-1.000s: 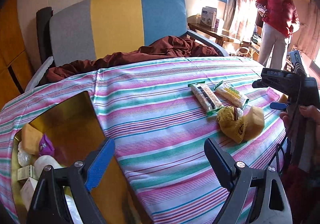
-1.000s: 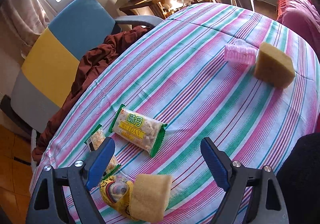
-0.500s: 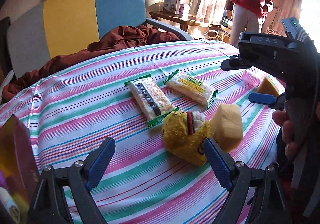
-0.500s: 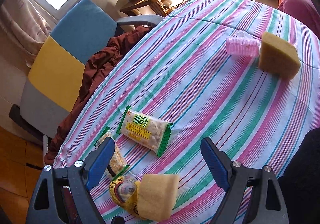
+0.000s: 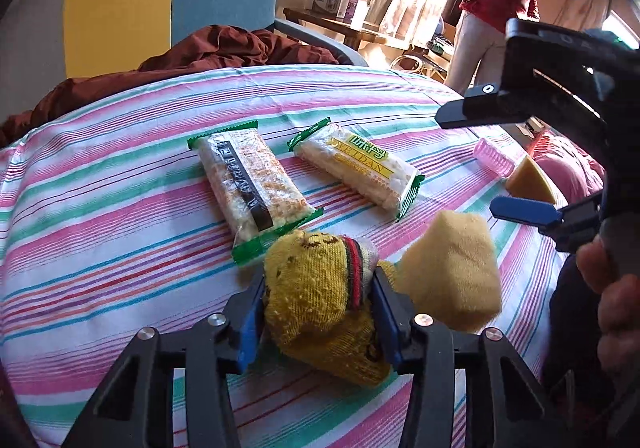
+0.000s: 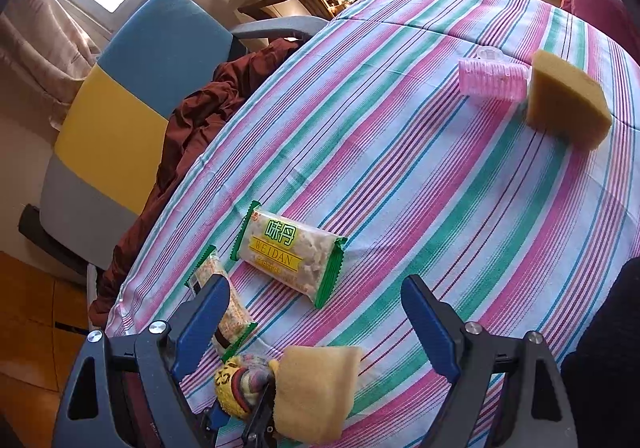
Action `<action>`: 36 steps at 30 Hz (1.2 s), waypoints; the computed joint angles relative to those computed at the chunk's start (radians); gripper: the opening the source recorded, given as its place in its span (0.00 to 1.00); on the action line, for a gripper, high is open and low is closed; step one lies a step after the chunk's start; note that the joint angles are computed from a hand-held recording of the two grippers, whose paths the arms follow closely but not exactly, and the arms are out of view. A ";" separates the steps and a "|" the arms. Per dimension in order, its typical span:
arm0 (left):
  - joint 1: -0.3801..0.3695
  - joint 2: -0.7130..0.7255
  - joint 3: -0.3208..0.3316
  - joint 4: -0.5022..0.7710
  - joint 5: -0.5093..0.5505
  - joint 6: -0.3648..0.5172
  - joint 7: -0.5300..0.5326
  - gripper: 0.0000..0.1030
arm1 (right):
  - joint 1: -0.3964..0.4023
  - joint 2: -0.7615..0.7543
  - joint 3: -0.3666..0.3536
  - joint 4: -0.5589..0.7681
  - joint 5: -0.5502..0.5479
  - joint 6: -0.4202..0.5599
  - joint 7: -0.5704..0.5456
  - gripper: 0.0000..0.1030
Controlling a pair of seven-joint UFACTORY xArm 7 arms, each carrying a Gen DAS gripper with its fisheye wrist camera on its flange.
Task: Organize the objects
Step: 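Grasp the yellow plush toy with the left gripper, then grasp the WEIDAN cracker packet with right gripper while left holds the plush toy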
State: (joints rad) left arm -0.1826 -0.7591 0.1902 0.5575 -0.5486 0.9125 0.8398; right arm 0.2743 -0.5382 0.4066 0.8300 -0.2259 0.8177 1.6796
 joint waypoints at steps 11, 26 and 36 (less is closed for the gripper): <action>0.140 -0.153 0.051 -0.065 0.104 0.046 -0.008 0.41 | 0.019 0.038 -0.008 0.034 0.003 0.032 -0.045 0.87; 0.106 -0.177 0.062 -0.124 0.126 -0.052 0.004 0.43 | 0.041 0.083 -0.015 0.078 -0.013 0.073 -0.072 0.86; 0.101 -0.186 0.066 -0.134 0.130 -0.063 0.001 0.46 | 0.056 0.124 -0.019 0.115 -0.027 0.103 -0.096 0.86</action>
State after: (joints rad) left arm -0.0817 -0.9454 0.2564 0.4235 -0.4188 0.8490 0.8405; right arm 0.3306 -0.4137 0.3873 0.9449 -0.2528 0.9204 1.5838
